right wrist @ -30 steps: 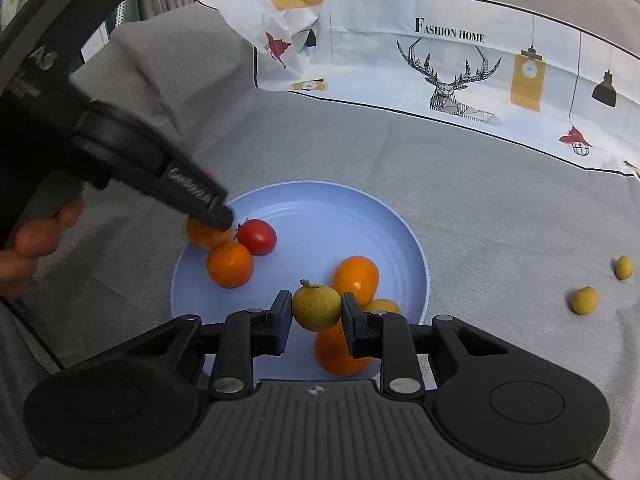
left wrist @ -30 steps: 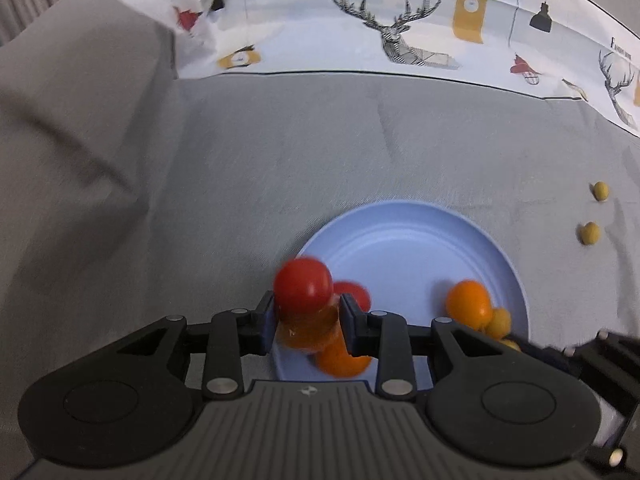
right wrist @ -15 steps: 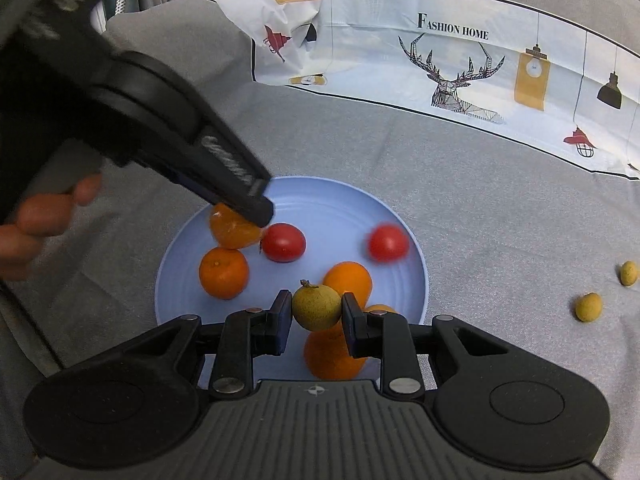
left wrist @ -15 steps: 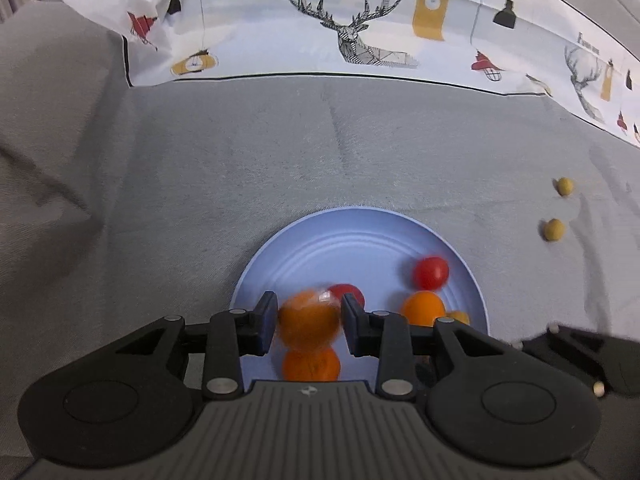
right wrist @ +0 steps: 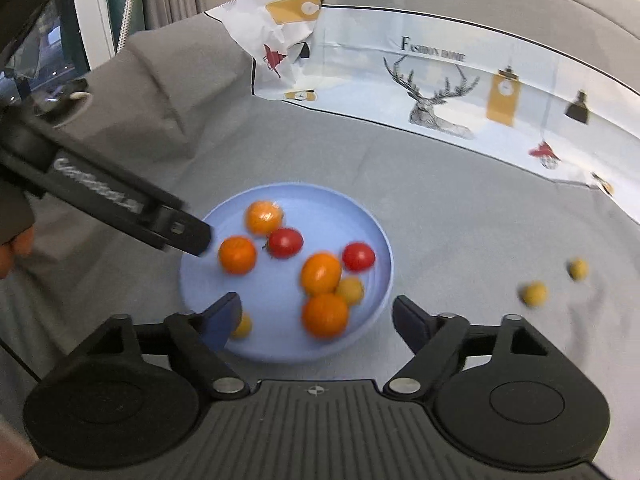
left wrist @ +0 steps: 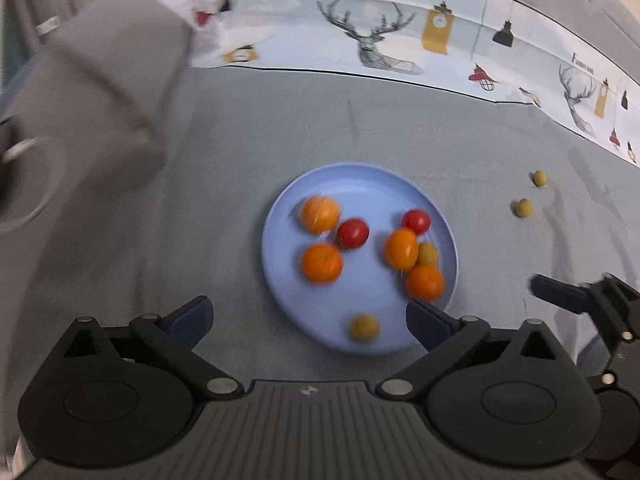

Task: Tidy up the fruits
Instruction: 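Lift both tools away from the blue plate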

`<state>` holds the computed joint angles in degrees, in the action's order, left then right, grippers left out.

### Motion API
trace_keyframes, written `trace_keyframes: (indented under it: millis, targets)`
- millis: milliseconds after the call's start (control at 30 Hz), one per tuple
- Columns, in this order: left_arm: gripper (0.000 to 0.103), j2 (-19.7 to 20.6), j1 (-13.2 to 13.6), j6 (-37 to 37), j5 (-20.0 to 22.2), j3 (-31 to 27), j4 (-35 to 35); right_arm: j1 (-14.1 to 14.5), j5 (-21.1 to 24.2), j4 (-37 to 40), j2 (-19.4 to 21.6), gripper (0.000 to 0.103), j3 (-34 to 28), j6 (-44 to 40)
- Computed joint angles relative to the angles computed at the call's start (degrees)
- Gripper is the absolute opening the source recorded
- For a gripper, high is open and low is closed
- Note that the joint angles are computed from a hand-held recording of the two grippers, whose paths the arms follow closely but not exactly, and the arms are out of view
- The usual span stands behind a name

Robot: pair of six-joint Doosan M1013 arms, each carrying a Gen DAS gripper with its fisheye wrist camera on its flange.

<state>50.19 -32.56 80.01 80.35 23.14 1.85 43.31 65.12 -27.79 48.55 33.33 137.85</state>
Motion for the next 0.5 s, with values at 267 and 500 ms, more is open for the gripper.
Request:
trace_keyframes:
  millis: [267,500]
  targets:
    - [0.102,-12.1,-1.8,-8.0,-10.1,18.8,6.6,3.9,-0.7,-8.2,-4.7,0.101,5.5,8.0]
    - [0.102,-17.6,-2.8,-8.2,-15.8,26.4,7.3,6.5,0.1,-15.6,-6.2,0.102,6.9,11.4]
